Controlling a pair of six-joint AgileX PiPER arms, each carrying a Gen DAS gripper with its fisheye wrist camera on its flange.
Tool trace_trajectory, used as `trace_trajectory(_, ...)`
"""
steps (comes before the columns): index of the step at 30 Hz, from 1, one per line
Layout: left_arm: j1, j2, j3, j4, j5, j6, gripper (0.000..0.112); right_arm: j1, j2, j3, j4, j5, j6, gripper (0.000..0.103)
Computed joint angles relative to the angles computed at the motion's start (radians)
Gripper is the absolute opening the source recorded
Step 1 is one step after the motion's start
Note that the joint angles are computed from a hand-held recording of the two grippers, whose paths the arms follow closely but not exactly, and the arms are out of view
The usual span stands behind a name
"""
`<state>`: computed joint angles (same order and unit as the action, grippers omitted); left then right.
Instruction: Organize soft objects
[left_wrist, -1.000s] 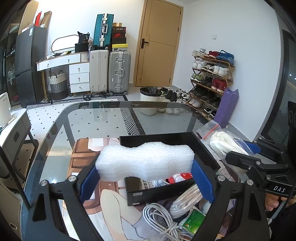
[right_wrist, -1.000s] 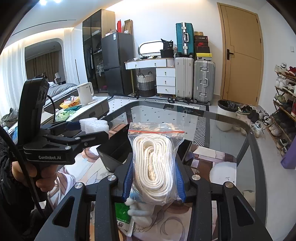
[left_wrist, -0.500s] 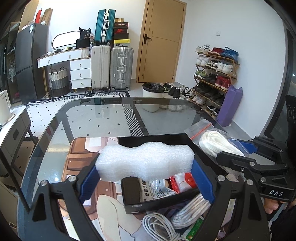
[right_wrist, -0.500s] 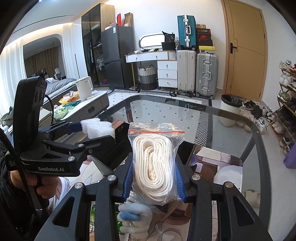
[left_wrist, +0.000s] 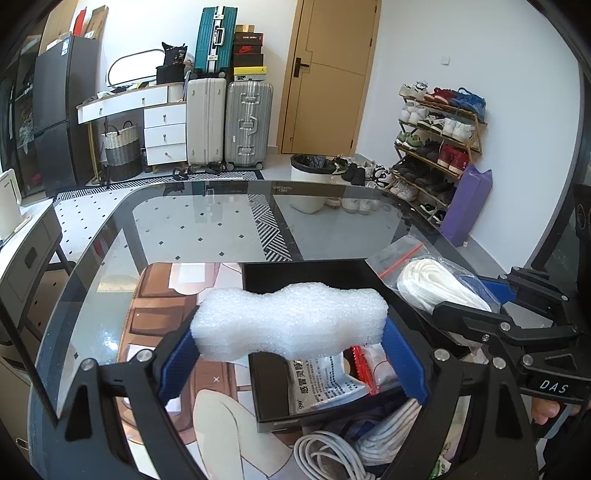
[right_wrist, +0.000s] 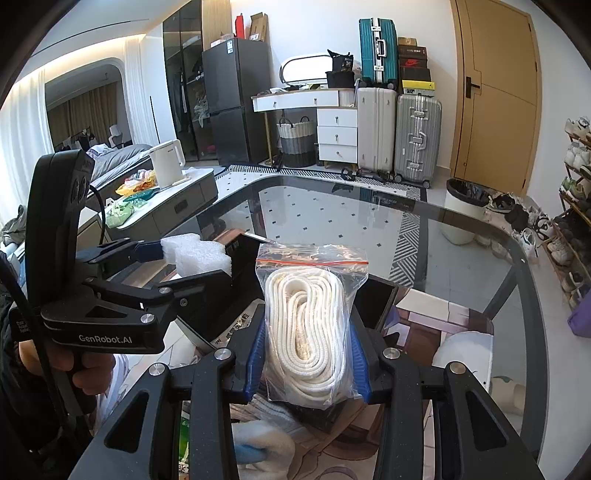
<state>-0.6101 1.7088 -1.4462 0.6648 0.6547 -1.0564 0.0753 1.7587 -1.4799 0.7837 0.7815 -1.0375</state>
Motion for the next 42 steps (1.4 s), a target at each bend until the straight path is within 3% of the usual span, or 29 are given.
trace_trajectory(14, -0.006, 0.024, -0.007, 0.032, 0.018, -0.013, 0.09, 0.017, 0.056, -0.06, -0.035, -0.003, 0.027, 0.04)
trace_trajectory(20, -0.013, 0.018, -0.002, 0.033, 0.021, -0.007, 0.09, 0.003, 0.025, -0.025, 0.025, -0.026, -0.036, 0.051)
trace_trajectory(23, -0.021, 0.013, -0.001, 0.035, 0.024, 0.001, 0.092, -0.021, 0.0, 0.004, 0.066, -0.021, -0.078, 0.071)
trace_trajectory(25, -0.027, 0.012, -0.004, 0.029, 0.031, 0.013, 0.099, -0.044, -0.024, 0.032, 0.101, -0.015, -0.106, 0.085)
trace_trajectory(28, -0.048, 0.0, 0.008, 0.066, 0.043, -0.01, 0.103, -0.073, -0.058, 0.076, 0.146, -0.02, -0.145, 0.097)
trace_trajectory(31, -0.064, -0.014, 0.019, 0.083, 0.051, -0.016, 0.103, -0.109, -0.087, 0.117, 0.184, -0.015, -0.179, 0.102)
trace_trajectory(42, -0.126, -0.124, 0.145, 0.152, 0.072, -0.119, 0.103, -0.23, -0.182, 0.303, 0.276, 0.04, -0.291, 0.102)
